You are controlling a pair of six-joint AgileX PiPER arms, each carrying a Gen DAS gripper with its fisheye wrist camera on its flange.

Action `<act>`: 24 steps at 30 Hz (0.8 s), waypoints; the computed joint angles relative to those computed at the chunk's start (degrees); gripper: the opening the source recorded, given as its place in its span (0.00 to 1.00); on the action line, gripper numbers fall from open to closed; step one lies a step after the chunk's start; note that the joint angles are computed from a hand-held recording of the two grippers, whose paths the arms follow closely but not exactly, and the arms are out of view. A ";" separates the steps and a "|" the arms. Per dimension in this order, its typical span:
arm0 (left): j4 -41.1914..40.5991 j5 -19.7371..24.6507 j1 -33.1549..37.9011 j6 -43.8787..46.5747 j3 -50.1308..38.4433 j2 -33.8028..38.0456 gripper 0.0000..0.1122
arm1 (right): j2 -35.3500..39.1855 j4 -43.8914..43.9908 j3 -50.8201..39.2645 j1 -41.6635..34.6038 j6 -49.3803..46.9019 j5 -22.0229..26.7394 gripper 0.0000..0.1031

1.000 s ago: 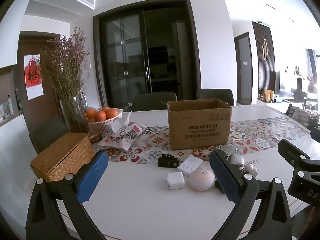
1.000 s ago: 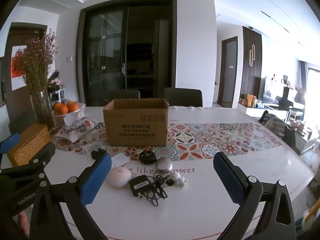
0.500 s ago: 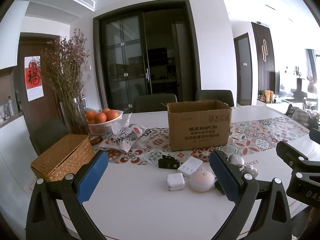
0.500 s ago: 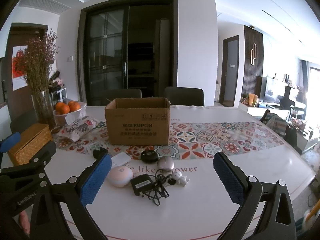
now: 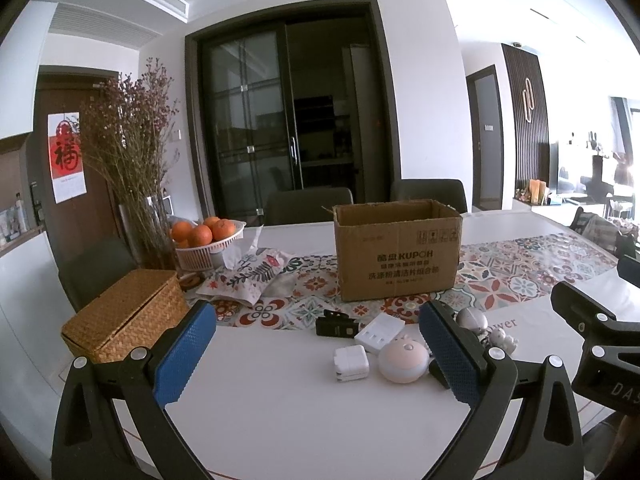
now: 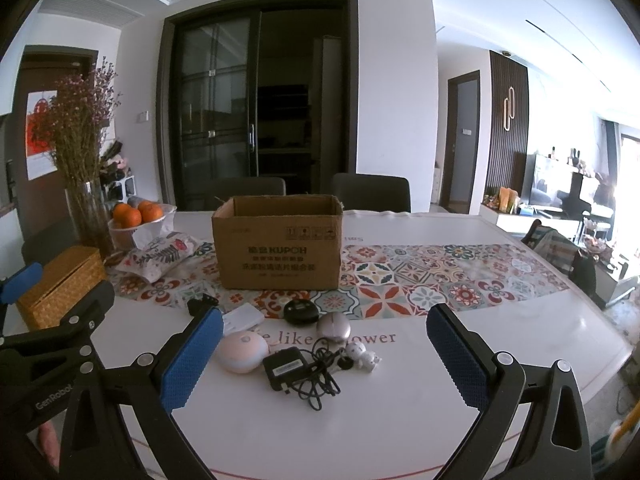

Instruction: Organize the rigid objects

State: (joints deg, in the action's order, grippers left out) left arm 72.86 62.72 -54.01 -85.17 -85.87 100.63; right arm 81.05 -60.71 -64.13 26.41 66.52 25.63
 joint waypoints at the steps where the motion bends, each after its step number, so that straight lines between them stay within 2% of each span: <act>1: 0.10 0.08 -0.04 -0.08 0.02 0.01 0.92 | 0.00 0.05 0.00 -0.03 -0.03 -0.05 1.00; 24: -0.27 -0.16 0.22 0.64 -0.06 -0.13 0.92 | -0.08 0.30 0.00 0.04 -0.34 0.11 1.00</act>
State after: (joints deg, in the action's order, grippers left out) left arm 72.59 62.56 -53.79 -84.53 -85.92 100.51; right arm 80.97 -60.41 -64.13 26.44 66.18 25.73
